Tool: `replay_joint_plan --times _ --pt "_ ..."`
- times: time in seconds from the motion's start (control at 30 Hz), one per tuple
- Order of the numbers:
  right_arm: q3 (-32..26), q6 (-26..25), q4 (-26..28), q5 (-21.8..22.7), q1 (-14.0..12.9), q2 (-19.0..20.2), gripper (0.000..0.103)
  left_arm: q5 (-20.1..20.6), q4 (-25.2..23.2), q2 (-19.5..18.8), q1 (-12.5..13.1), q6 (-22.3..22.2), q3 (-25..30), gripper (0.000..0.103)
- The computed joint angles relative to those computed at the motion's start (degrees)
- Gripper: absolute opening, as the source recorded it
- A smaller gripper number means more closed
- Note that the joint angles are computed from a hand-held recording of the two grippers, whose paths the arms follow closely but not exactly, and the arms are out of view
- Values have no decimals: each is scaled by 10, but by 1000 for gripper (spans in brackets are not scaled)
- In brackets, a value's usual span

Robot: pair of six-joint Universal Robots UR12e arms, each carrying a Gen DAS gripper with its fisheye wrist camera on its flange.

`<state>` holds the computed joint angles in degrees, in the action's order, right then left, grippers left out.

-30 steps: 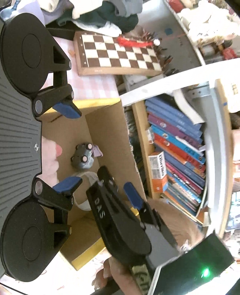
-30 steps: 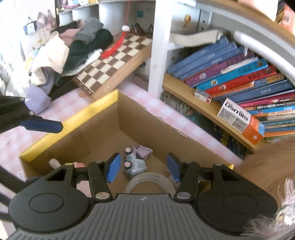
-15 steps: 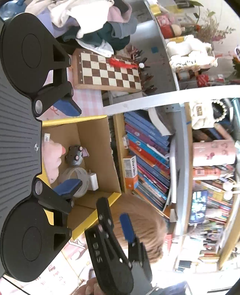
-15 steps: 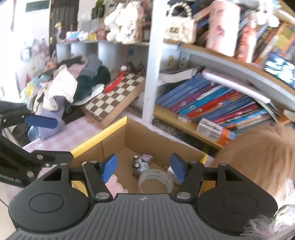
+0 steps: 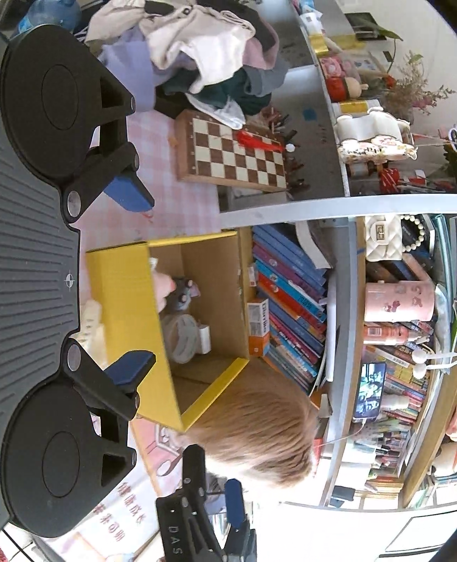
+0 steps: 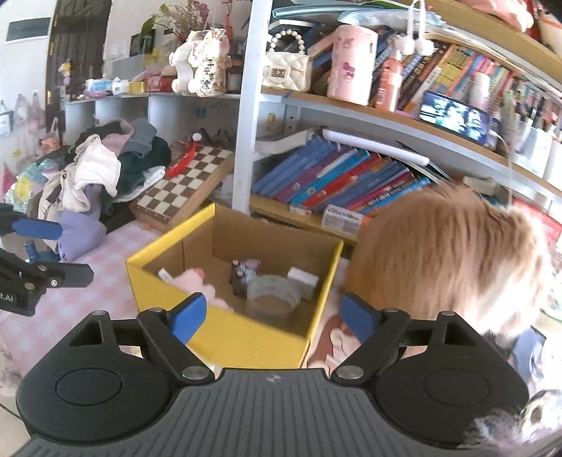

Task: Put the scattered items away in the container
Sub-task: 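Withdraw both open tools from the box back over the table, then move left tool to the white wristwatch while right tool approaches the pink box cutter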

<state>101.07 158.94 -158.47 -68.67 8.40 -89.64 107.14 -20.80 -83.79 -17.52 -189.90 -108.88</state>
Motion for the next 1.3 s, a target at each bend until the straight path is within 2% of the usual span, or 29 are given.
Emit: replay_joint_plan --times 0.2,0.5,0.9,1.07,1.3 --pt "48 10 -3 -33 7 -35 89 5 -3 17 -11 -9 -22 91" --pt "101 8 4 -73 23 -71 89 -7 -29 38 -19 -19 -51 91" --pt "141 23 17 -116 43 -91 89 -10 -63 42 -30 -45 -66 91" --pt "142 18 79 -105 46 -94 89 -22 -88 39 -34 -48 -69 91" --pt "136 10 89 -105 46 -89 87 -25 -96 34 -37 -55 -68 91"
